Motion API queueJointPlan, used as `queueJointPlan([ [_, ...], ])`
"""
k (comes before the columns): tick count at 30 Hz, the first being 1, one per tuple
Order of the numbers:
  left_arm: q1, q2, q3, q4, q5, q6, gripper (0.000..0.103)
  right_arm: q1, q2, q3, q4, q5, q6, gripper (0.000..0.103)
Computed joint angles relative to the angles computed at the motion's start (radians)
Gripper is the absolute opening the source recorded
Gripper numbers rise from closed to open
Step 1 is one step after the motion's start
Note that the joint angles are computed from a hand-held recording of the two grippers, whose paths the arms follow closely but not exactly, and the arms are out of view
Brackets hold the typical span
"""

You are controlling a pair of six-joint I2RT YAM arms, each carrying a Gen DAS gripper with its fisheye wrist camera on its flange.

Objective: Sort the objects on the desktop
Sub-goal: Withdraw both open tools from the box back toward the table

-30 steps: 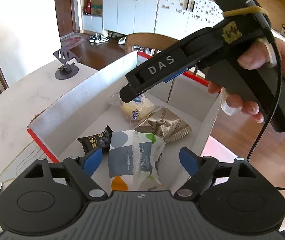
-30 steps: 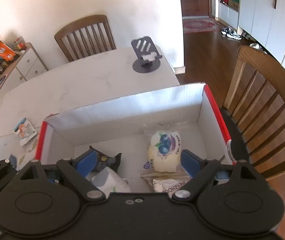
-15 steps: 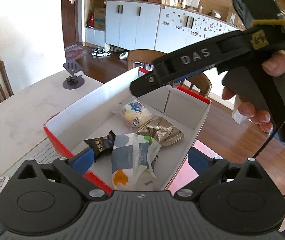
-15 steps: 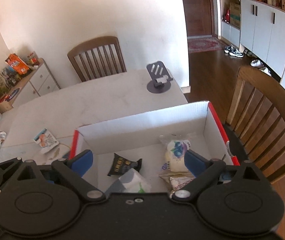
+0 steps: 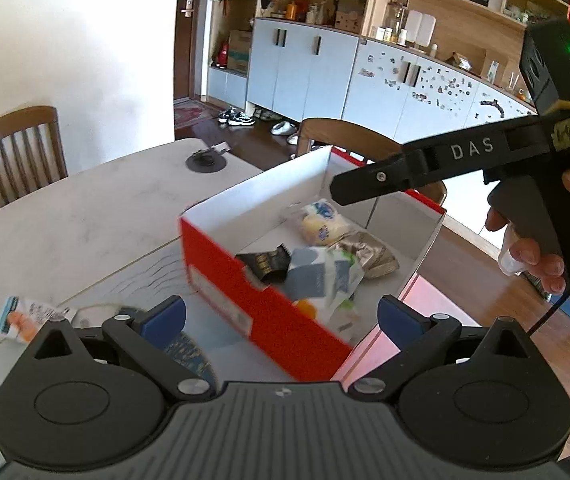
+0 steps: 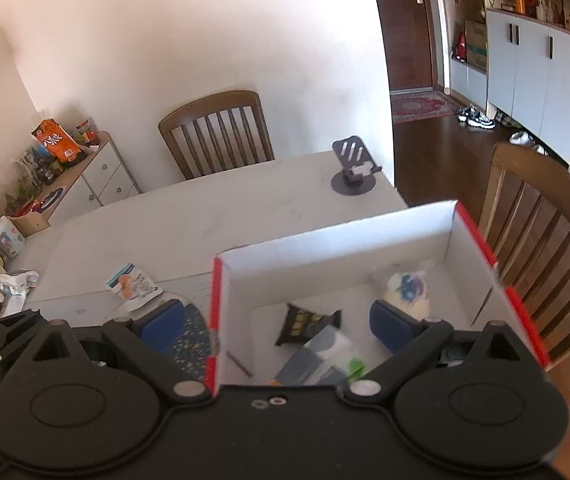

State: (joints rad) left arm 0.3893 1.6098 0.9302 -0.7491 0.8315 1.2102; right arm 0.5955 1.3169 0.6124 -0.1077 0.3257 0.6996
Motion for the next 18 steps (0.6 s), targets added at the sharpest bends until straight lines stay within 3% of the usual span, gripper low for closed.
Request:
queueJointPlan([
  [10, 0.174, 0.139, 0.153, -0.192, -0.002, 0.235, 0.103, 0.151, 0.131, 0.111, -0.028, 0.082, 0.11, 0.099],
  [18, 0.267, 0.252, 0.277, -0.318, -0.014, 0.365, 0.103, 0.242, 0.262, 0.237, -0.056, 0.118, 0.164, 0.099],
])
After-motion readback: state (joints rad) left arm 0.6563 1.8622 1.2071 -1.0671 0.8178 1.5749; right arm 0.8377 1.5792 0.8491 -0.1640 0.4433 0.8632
